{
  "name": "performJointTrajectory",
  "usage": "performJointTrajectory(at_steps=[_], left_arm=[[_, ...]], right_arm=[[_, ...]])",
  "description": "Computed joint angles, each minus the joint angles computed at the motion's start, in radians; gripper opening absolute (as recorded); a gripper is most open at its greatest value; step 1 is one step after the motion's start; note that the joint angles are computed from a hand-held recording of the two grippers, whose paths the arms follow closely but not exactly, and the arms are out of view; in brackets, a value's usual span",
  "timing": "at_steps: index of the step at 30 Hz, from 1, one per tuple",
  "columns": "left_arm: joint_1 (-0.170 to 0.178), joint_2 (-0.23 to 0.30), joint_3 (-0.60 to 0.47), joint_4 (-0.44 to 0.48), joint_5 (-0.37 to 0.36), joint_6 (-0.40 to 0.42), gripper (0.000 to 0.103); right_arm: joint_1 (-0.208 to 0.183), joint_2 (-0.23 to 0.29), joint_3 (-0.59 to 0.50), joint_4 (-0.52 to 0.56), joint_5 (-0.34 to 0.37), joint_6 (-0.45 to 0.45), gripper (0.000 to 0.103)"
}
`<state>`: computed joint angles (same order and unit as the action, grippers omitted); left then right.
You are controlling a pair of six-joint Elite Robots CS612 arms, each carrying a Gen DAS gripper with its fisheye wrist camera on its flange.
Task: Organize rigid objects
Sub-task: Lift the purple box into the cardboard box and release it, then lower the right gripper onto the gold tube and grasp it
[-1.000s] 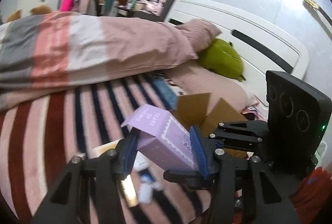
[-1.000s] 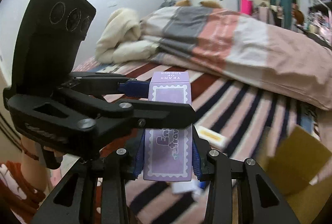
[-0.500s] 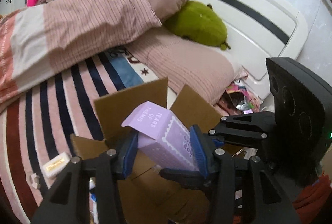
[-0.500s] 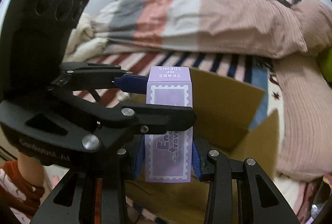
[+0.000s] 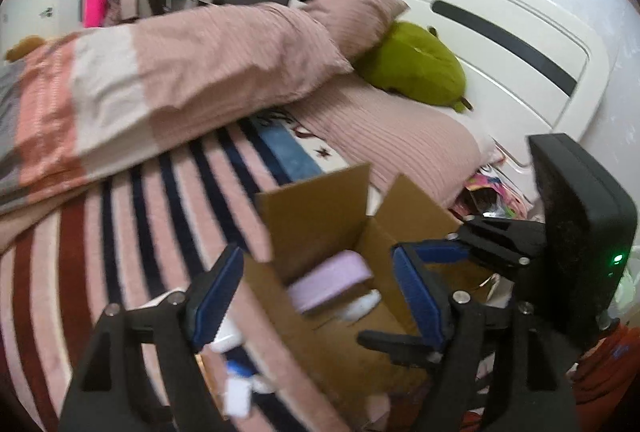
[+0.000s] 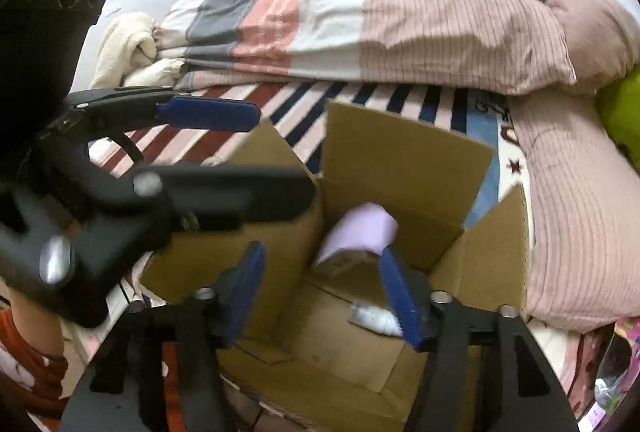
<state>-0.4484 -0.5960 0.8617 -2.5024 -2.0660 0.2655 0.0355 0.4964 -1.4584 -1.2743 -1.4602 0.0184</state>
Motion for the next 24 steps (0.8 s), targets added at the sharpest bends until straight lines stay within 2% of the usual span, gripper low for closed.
performJointTrajectory(at_steps=[2,6,7,10,16,19,21,24], left_arm=[[0.016,-0.012,0.024,-0.039,0.015,-0.019,0.077],[0.052,-0.024,0.063,-0.111,0.029,-0.065,0.078],[0.06,-0.025,0.071,-0.126,0.033,-0.076,0.079],[0.086,-0.025,0.096,-0.174,0.056,-0.112,0.079],[0.131,-0.013,0.144,-0.244,0.109,-0.173,0.08],[0.151,-0.003,0.16,-0.249,0.114,-0.187,0.08],[0.161,0.003,0.166,-0.249,0.106,-0.201,0.08],[0.173,0.007,0.182,-0.255,0.085,-0.215,0.08]], right_arm=[[0.01,-0.002,0.005,-0.036,-0.005,-0.007,0.072],[0.032,-0.007,0.025,-0.117,0.047,-0.029,0.089],[0.041,-0.009,0.034,-0.141,0.068,-0.061,0.09],[0.076,-0.029,0.078,-0.167,0.064,-0.135,0.09],[0.114,-0.049,0.178,-0.181,0.19,-0.158,0.09],[0.129,-0.053,0.229,-0.149,0.199,-0.163,0.088],[0.138,-0.052,0.257,-0.113,0.17,-0.147,0.079],[0.145,-0.044,0.293,-0.063,0.071,-0.095,0.063]])
